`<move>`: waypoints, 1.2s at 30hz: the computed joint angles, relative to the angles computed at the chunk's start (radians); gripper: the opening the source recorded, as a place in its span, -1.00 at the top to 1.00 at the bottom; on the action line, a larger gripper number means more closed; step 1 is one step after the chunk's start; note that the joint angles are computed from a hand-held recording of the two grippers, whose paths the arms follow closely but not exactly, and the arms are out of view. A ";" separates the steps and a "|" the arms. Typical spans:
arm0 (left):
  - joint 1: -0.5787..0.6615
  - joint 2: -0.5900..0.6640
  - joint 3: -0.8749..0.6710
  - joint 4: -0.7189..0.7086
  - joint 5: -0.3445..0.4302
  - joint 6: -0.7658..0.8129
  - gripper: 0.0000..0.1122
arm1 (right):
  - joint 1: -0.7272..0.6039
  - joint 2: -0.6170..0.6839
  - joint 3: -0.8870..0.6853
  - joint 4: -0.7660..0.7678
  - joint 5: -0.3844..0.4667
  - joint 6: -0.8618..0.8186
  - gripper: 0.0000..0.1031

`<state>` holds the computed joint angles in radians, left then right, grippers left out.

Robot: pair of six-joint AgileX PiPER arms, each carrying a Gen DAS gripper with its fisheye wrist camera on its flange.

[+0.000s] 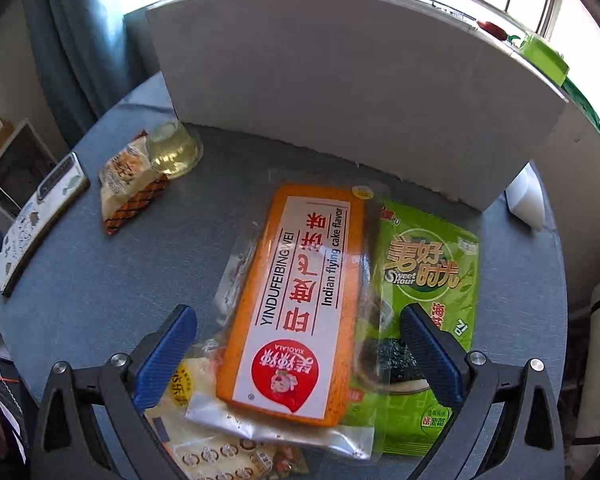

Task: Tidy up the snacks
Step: 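Grasp the orange cake pack with the right tool and lift it, then drop the cake pack in the box with right tool while left tool drops cracker packet in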

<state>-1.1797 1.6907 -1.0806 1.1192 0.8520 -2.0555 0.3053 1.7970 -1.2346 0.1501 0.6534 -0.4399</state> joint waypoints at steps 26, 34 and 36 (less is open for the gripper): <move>0.454 0.198 -0.189 -0.491 -0.237 0.845 -0.80 | -0.499 -0.266 0.068 0.660 0.338 -0.649 -0.09; 0.429 0.162 -0.176 -0.486 -0.219 0.871 -0.17 | -0.505 -0.245 0.100 0.693 0.323 -0.667 -0.09; 0.395 0.127 -0.152 -0.414 -0.208 0.797 -0.16 | -0.507 -0.239 0.104 0.709 0.317 -0.678 -0.09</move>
